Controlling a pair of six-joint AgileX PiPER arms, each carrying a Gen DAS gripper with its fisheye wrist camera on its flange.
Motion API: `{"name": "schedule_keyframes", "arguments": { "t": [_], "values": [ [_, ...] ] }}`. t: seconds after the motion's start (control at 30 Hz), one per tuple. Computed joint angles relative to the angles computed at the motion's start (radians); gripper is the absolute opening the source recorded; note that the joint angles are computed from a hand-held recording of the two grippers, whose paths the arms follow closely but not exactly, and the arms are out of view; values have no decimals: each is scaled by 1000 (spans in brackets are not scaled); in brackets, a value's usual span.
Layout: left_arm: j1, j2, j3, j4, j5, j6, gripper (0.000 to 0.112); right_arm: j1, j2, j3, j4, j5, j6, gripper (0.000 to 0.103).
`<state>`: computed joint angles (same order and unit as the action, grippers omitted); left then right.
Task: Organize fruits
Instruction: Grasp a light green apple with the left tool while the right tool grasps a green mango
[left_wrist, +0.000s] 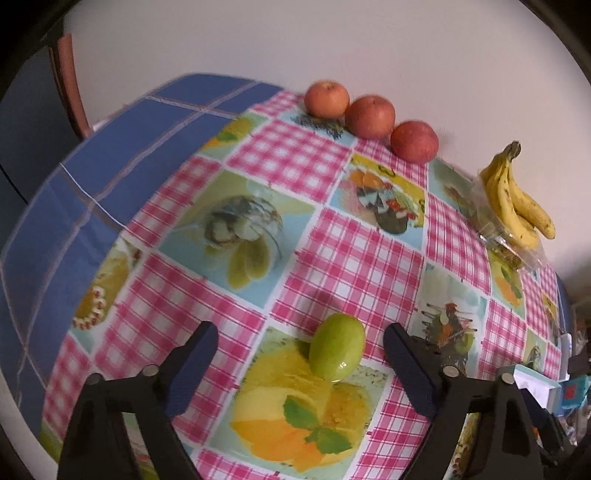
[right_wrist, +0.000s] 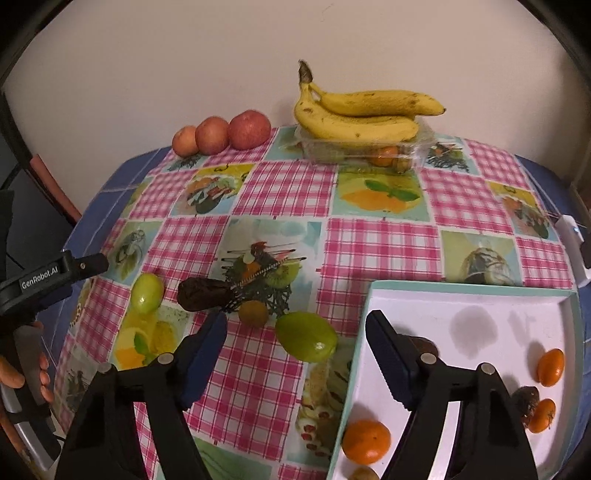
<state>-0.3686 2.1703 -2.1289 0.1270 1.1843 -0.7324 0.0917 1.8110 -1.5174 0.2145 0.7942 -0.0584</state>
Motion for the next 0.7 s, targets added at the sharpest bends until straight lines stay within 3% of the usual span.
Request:
{"name": "schedule_keyframes", "arguments": {
  "t": [0.1, 0.23, 0.6, 0.7],
  "values": [
    [9, 25, 1, -49, -12, 12, 86, 14, 37, -28, -27, 17, 12, 68],
    [11, 65, -25, -75, -1, 33, 77, 23, 77, -46, -50, 24, 13, 63],
    [25, 71, 11, -189, -75, 98, 62, 61, 140, -58, -154, 6, 51, 58],
    [25, 77, -2, -216, -79, 121, 48, 75, 140, -52, -200, -3, 70, 56]
  ]
}}
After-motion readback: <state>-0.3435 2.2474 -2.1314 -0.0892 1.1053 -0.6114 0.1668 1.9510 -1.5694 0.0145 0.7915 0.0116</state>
